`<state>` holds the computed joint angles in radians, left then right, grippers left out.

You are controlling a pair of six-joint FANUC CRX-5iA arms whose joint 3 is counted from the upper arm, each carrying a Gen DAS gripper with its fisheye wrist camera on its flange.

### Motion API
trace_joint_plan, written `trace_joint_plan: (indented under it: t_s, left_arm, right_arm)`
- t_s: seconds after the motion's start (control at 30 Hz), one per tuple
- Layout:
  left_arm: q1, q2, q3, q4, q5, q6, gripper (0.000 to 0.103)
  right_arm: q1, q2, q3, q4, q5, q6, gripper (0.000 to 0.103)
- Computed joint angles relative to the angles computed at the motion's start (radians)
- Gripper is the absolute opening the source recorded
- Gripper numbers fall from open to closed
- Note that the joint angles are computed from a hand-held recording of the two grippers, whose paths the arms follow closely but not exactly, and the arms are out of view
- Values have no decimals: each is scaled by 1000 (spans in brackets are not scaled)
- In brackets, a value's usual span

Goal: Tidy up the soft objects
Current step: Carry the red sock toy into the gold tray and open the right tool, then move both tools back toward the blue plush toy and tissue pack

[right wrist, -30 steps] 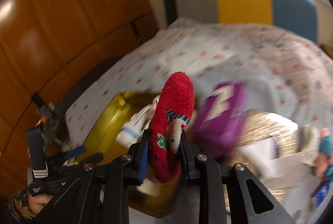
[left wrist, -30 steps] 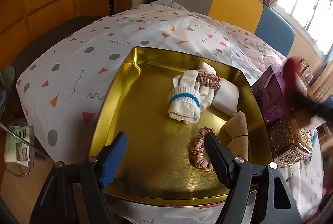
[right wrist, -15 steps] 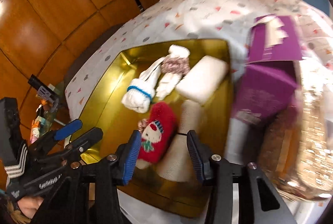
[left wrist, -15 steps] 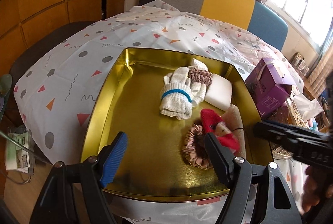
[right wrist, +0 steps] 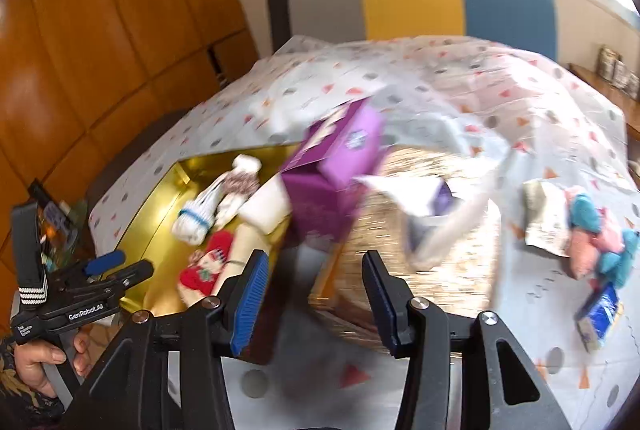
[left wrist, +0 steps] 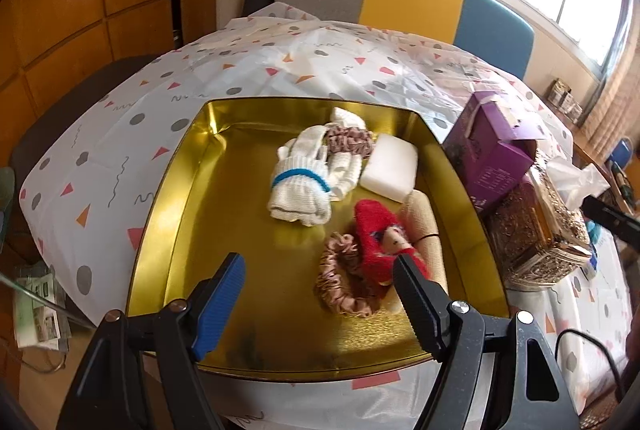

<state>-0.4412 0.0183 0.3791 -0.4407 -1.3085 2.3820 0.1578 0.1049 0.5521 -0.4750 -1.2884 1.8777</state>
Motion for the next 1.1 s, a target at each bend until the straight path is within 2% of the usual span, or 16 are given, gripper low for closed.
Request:
trace_joint_plan:
  t_s: [0.13, 0.3, 0.57, 0.63, 0.73, 0.83, 0.9, 0.97, 1.03, 1.1]
  left_arm:
    - [-17, 10, 20, -10, 6, -20, 77]
    - [-41, 31, 63, -24, 9, -61, 77]
    - [-84, 97, 193, -12, 39, -213, 82]
    - [-93, 125, 237, 7, 53, -260, 85]
    - [-101, 164, 293, 42, 83, -310, 89]
    - [-109, 206, 346, 80, 94, -345, 89]
    - [-119, 233, 376, 101, 98, -373, 89]
    - [-126, 253, 396, 120, 100, -394, 89]
    - [-131, 271, 413, 142, 102, -415, 90]
    - [-135, 289, 432, 162, 100, -431, 90]
  right_arm:
    - [-71, 1, 3, 25, 29, -40, 49]
    - [-180, 59, 57, 75, 11, -131, 49]
    - [-346, 198, 134, 204, 43, -471, 50]
    - [-379, 221, 131, 200, 47, -531, 50]
    - [-425, 270, 177, 169, -34, -654, 50]
    - [-425, 280, 178, 194, -53, -692, 50]
    - [-423, 283, 184, 182, -61, -676, 55]
    - [-420, 292, 200, 166, -84, -649, 66]
    - [-407, 303, 216, 151, -100, -621, 69]
    - [-385, 313, 231, 176, -109, -614, 78]
